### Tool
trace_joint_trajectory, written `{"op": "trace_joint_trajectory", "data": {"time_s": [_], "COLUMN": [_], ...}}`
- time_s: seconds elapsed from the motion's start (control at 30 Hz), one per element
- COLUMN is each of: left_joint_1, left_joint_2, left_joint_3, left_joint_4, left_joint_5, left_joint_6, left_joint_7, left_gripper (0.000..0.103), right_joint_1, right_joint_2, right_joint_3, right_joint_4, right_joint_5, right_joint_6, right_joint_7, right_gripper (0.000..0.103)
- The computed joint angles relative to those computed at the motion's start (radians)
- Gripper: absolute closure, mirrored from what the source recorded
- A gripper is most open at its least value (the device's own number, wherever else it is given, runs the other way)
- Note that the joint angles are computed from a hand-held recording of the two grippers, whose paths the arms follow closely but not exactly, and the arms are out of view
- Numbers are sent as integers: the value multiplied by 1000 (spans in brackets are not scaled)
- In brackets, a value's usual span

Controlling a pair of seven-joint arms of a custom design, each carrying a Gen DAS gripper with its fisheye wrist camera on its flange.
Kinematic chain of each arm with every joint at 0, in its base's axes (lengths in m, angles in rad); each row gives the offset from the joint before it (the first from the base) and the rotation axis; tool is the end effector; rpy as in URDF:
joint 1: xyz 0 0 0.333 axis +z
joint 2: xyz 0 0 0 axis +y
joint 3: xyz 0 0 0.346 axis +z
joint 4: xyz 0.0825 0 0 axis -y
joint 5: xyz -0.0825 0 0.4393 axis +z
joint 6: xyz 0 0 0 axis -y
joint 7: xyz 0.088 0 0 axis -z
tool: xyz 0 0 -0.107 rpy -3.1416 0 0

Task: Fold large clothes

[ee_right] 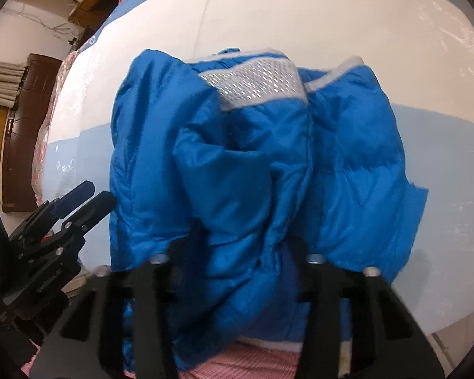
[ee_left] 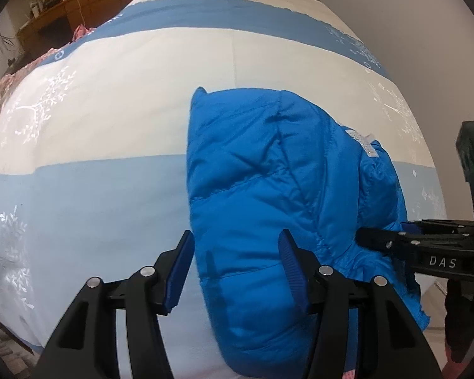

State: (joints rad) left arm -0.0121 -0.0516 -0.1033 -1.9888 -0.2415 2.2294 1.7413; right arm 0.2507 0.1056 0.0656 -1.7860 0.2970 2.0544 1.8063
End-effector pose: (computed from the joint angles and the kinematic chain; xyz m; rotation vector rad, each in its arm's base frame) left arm 0.6146 -0.0796 0.5259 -1.9542 2.3098 -0.5340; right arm 0.6288 0.2208 0.5193 -1.9801 2.0558 0.2390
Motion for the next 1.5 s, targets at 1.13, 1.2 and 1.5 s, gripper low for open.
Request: {"op": "trace_joint_trajectory", "data": {"time_s": [1.13,1.2,1.5], "left_joint_1": [-81,-78,-73], "left_joint_2": [20,22,-31], "left_joint_3": [-39,-37,-25], "left_joint_4": [-14,-27,-54], "left_joint_5": [-124,-142,-140], "left_joint_6": [40,43,21], "left_joint_7": [145,160,173], "left_gripper": [46,46,47], "right_joint_1": [-70,-73,-66], "right_joint_2": [-230,-225,-256], "right_joint_3": [-70,-75,-22], "right_joint_4": [-327,-350,-267], "right_joint_5": [44,88,-172], "right_joint_6": [135,156,110], "right_joint_7": [-110,-123,-14], "right_gripper": [88,86,74]}}
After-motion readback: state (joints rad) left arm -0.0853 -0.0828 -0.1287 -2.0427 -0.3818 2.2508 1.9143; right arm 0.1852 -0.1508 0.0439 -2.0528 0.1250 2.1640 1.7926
